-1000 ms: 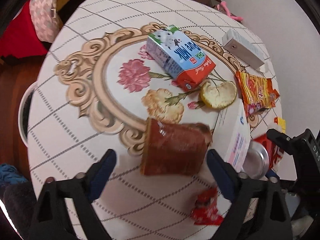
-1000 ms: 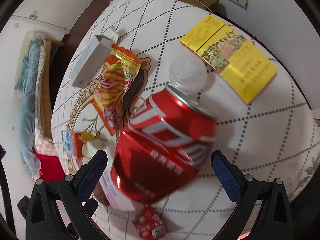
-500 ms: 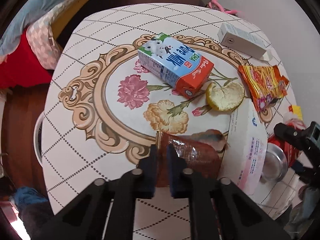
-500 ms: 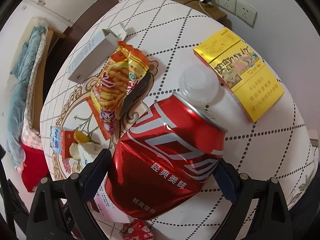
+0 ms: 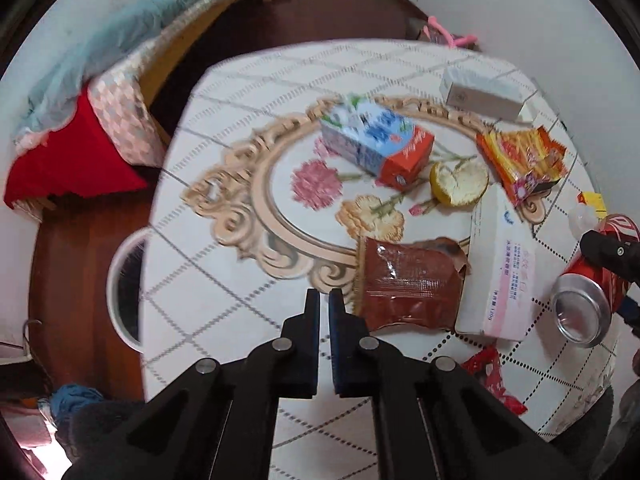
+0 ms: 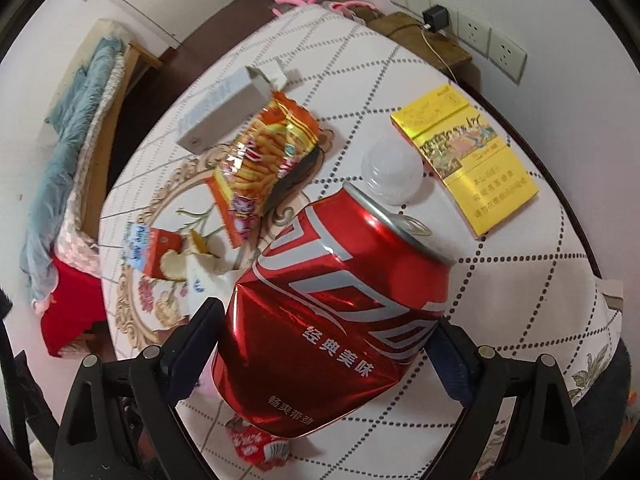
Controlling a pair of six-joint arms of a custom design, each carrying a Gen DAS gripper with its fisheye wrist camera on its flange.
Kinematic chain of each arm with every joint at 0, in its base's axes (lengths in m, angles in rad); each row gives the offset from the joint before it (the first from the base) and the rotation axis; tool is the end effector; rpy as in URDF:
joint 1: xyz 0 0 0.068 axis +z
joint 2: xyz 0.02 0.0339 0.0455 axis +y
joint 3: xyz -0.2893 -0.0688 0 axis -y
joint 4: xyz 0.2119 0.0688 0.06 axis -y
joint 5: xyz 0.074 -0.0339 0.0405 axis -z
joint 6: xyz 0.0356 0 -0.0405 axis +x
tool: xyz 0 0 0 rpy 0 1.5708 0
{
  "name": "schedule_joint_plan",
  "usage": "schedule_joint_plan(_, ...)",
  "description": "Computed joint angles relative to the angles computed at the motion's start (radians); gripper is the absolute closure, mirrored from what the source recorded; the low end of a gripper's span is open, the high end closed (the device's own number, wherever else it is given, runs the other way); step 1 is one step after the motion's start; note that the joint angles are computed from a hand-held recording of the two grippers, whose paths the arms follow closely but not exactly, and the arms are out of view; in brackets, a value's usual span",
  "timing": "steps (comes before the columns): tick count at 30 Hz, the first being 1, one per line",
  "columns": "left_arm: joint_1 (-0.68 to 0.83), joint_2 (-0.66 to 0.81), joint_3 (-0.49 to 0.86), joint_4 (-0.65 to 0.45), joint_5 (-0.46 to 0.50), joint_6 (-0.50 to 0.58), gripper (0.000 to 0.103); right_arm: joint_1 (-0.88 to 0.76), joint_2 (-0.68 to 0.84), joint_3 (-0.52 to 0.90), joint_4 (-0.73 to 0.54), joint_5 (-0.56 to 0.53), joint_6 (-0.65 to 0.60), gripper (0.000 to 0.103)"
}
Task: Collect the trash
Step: 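Lift the red can with the right tool and swing toward the white bin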
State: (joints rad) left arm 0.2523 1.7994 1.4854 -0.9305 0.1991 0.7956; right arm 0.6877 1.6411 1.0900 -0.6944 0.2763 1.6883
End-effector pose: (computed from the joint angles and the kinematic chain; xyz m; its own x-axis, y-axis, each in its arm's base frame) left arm 0.3315 0.0782 0.2837 -0.7729 0.5238 -0.3581 0.5269 0.8443 0.0978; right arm 0.2278 0.1746 0.2397 -0.4537 0.8637 -0.2192 0.7908 0.5037 0.3477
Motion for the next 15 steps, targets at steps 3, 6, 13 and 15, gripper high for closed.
schedule_joint_plan(3, 0.024, -0.023, 0.044, -0.007, 0.030, 0.012, 0.101, 0.026, -0.017, 0.050, -0.067, 0.035, -0.026, 0.007)
schedule_joint_plan(6, 0.050, -0.005, 0.148, -0.051, 0.071, 0.015, 0.101, 0.060, -0.040, 0.109, -0.144, 0.076, -0.040, 0.007)
schedule_joint_plan(13, 0.134, 0.084, 0.452, -0.222, 0.187, 0.021, 0.101, 0.117, -0.032, 0.323, -0.259, 0.140, -0.126, 0.007)
schedule_joint_plan(15, 0.154, 0.131, 0.550, -0.276, 0.212, 0.028, 0.101, 0.128, 0.011, 0.424, -0.292, 0.146, -0.160, 0.007)
